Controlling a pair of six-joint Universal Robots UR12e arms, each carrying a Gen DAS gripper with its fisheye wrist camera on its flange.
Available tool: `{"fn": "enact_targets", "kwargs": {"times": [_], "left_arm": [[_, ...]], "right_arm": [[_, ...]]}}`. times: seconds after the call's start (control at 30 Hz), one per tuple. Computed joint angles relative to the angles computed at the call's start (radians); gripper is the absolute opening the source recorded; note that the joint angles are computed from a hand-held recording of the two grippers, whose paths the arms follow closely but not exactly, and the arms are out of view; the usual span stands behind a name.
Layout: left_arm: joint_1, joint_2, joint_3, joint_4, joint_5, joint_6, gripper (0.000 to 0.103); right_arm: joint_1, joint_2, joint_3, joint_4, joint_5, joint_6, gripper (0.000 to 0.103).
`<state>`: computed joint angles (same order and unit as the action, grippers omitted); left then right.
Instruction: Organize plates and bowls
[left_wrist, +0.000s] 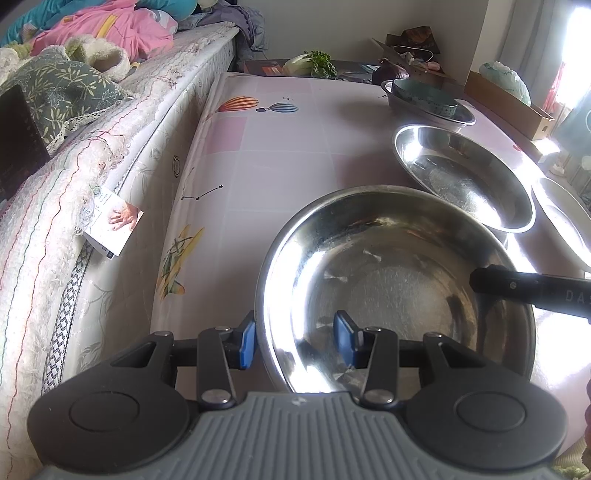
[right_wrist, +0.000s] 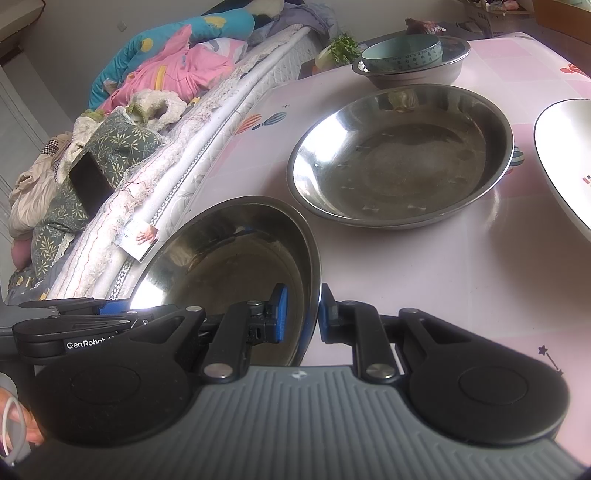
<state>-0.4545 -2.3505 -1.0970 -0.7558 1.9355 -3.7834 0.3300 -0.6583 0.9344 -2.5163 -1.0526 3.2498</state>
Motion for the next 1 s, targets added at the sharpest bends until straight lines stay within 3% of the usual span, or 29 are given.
{"fn": "enact_targets", "kwargs": {"times": [1.0], "left_arm": [[0.003,-0.005,0.006,0.003,-0.020,0.006,0.043]], "right_arm": [[-0.007,0.000,-0.001,0.007,0.000,0.002,0.017]]}}
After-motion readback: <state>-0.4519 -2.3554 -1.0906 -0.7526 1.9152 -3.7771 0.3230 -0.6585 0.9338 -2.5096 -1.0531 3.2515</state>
